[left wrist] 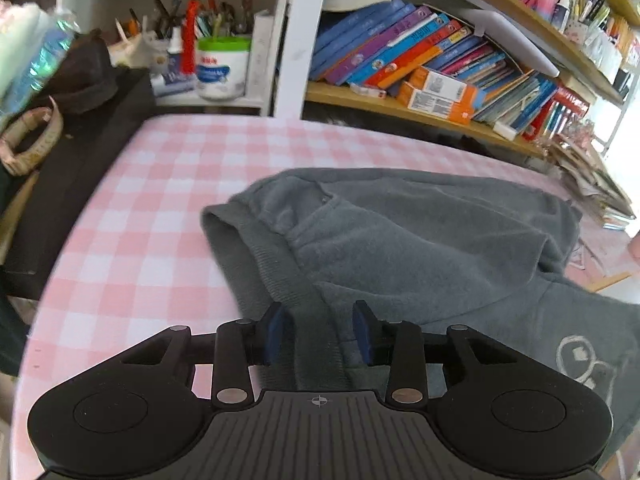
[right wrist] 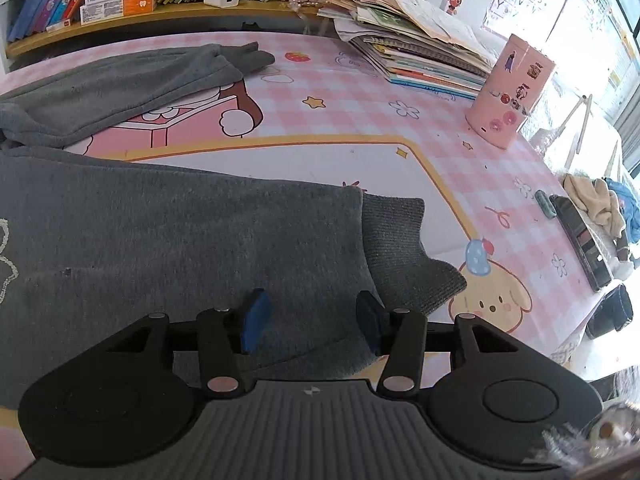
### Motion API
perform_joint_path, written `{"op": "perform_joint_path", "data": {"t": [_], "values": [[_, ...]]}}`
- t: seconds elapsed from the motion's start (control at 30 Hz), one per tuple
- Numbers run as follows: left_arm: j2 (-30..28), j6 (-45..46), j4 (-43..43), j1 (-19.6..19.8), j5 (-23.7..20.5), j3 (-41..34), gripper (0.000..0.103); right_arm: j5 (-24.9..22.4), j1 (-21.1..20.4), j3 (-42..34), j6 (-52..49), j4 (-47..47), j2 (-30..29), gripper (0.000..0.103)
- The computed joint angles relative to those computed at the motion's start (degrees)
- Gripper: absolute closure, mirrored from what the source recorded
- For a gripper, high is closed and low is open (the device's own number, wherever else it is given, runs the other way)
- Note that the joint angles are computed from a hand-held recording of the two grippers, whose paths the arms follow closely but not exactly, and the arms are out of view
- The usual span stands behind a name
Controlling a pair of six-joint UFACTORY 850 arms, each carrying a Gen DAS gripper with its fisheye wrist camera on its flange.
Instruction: Fold clothes
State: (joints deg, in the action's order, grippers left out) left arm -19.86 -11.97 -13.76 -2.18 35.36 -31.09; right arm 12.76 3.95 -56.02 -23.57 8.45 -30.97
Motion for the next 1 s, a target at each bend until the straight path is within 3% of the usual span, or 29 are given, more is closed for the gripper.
{"op": "perform_joint_path", "data": {"t": [0.07, 0.1, 0.17, 0.2, 0.33, 0.43, 0.57, 0.7, 0.73, 0.77, 0.83, 0.97, 1.0], "values": [[0.9, -3.5, 1.2, 0.1, 0.8, 0.8, 0.082, 0.0, -0.1, 0.1, 0.9, -0.8, 0.1, 0.056], [1.8, -7.8, 4.4, 0.3, 3.4, 2.1, 0.086, 0.0, -0.2, 0.2, 1.4, -1.2, 0.1, 0.056], [3.5, -16.1, 11.0, 1.0, 9.4, 4.9, 0.085, 0.3, -0.3, 0.5, 2.6, -2.3, 0.2, 0.057], [3.8, -17.4, 12.0, 1.0, 10.0, 5.4, 0.084, 0.5, -0.4, 0.6, 3.7, -3.0, 0.2, 0.056], [2.5, -10.1, 1.6, -1.3, 2.6, 3.4, 0.084, 0.7, -0.3, 0.7, 3.9, -2.7, 0.2, 0.056], [3.4, -9.3, -3.4, -1.9, 5.5, 4.9, 0.074, 0.6, -0.3, 0.6, 3.5, -2.7, 0.3, 0.056], [2.3, -11.3, 0.6, -0.2, 3.4, 3.6, 0.07, 1.0, -0.4, 0.9, 3.8, -2.8, 0.4, 0.057], [0.4, -14.6, 7.5, 1.1, 2.9, 2.0, 0.074, 1.0, -0.2, 0.9, 2.6, -1.7, 0.4, 0.057], [0.2, -13.8, 7.5, 0.9, 2.6, 1.7, 0.079, 1.0, -0.3, 1.0, 3.0, -2.2, 0.4, 0.057], [0.8, -14.3, 7.4, 0.9, 3.4, 2.2, 0.099, 1.1, -0.3, 1.0, 3.6, -2.7, 0.4, 0.057], [2.3, -15.7, 7.1, 0.9, 5.0, 3.4, 0.101, 1.1, -0.5, 1.1, 5.0, -4.1, 0.4, 0.057], [10.5, -13.3, -1.5, -1.1, 12.9, 9.9, 0.101, 0.8, -0.8, 1.3, 9.2, -8.2, 0.7, 0.056], [11.3, -12.3, -4.1, -1.1, 12.8, 10.6, 0.101, 0.7, -1.0, 1.3, 12.0, -11.0, 0.8, 0.056]]}}
